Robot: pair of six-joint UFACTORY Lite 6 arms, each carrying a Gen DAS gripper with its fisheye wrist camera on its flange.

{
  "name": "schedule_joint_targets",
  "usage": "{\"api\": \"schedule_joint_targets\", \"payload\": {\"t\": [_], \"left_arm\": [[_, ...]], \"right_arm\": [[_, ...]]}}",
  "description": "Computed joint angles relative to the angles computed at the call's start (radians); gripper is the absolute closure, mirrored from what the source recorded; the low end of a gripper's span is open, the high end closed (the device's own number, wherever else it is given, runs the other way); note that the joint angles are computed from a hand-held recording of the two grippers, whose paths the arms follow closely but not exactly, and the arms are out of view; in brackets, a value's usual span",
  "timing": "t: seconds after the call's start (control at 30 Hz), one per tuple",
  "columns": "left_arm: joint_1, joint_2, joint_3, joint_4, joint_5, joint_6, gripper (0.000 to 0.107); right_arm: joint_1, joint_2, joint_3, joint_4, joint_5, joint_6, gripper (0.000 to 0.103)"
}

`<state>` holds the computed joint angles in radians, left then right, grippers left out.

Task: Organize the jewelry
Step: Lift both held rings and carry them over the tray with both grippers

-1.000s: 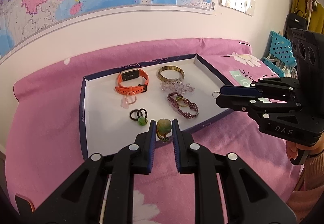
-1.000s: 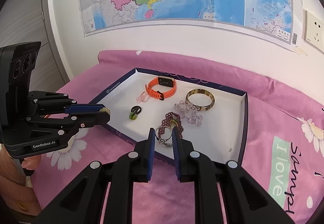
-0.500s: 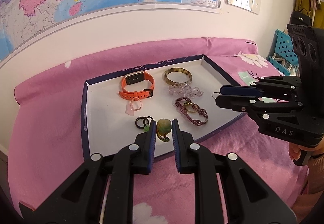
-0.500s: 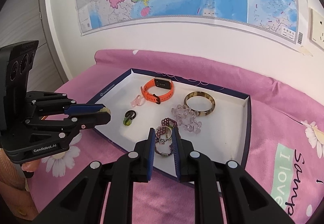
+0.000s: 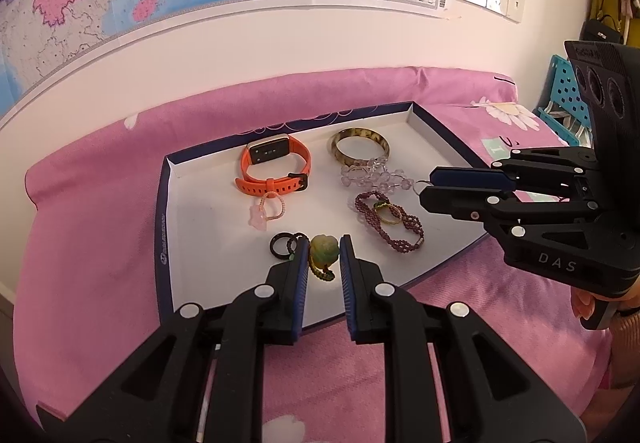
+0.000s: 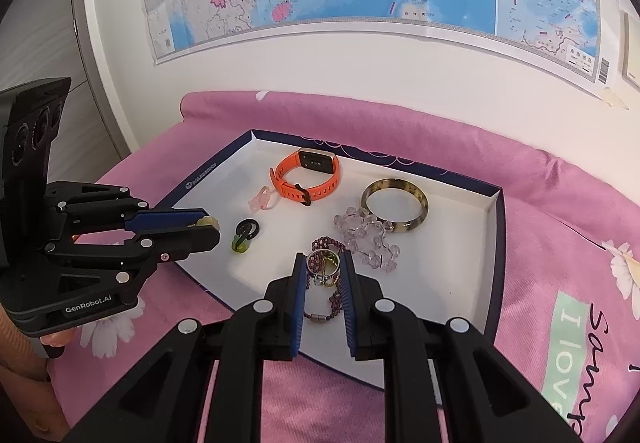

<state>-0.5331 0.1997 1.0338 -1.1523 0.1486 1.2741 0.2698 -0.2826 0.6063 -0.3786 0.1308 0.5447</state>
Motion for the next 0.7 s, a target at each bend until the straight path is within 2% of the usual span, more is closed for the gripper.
{"api": "schedule_joint_targets", "payload": {"t": [0.13, 0.43, 0.7], "left_arm": [[-0.003, 0.010, 0.009, 0.024, -0.003, -0.025, 0.091], [-0.005, 0.044, 0.039, 0.110, -0.005, -0.117, 0.091], [0.006, 0.084, 0.074, 0.174, 0.021, -0.189, 0.091]], "right_arm": [[-0.004, 0.026, 0.013, -0.023, -0.008, 0.022, 0.088], [-0.031, 0.076, 0.039, 0.131, -0.024, -0.138, 0.088], [-0.039, 0.121, 0.064, 0.190, -0.032, -0.199, 0.088]]}}
